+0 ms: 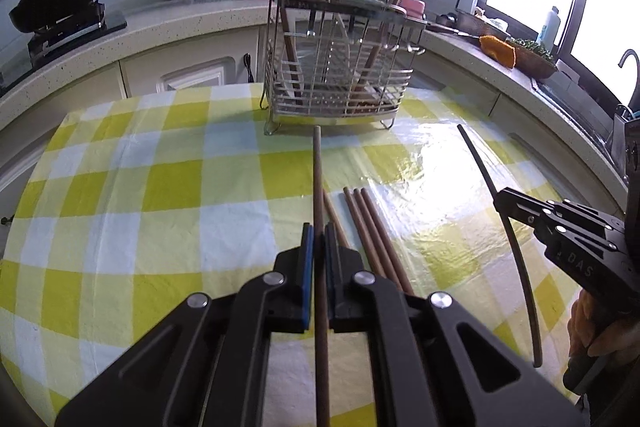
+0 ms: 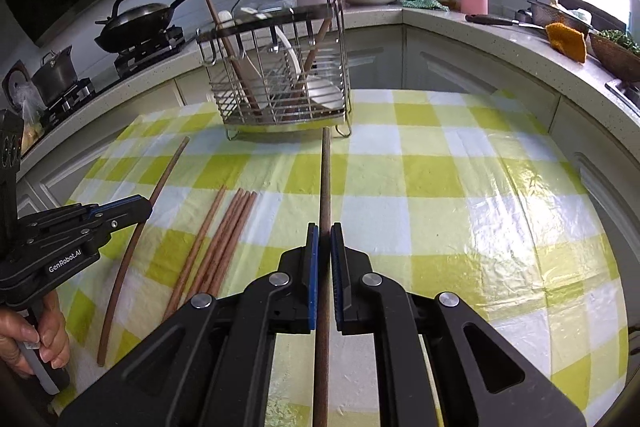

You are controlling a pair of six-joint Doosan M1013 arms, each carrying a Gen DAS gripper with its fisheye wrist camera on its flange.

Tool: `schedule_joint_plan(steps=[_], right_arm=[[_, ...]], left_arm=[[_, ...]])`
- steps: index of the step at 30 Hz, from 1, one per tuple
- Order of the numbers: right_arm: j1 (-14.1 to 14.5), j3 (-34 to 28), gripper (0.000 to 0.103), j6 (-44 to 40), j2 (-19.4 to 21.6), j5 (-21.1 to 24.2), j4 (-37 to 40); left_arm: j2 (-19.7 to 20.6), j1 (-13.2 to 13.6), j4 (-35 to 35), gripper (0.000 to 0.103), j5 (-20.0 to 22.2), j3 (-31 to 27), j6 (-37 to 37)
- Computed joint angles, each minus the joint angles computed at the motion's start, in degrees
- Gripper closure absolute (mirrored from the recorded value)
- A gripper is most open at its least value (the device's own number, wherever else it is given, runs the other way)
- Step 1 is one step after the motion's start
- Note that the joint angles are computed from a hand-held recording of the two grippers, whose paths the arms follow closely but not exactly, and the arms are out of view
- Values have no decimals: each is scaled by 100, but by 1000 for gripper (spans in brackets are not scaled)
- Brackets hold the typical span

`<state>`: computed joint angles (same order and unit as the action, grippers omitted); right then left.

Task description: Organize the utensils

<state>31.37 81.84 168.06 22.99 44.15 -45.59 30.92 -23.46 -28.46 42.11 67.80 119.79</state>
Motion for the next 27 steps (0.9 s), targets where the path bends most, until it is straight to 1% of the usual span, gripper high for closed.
schedule_joint_plan(steps=[10,14,20,25,27], right_arm=[[202,-5,95,454,-235,68,-851],[309,21,95,777,-299,155,-1304],[446,-5,95,1013,-319,383,-1778],[518,5,95,1151,-330,449,-2017],[529,15,95,1224,-339,443,-2122]], left_arm=[[-415,73,-914,98,-403,302,798],[-535,98,-1223,98,-579,446,1060],[-718,100,-1709,98,-1115,728,1486],[-878,86,-2289,98,-1677,1019,2123],[-909,93,-2505,98,-1766,1062,2360]])
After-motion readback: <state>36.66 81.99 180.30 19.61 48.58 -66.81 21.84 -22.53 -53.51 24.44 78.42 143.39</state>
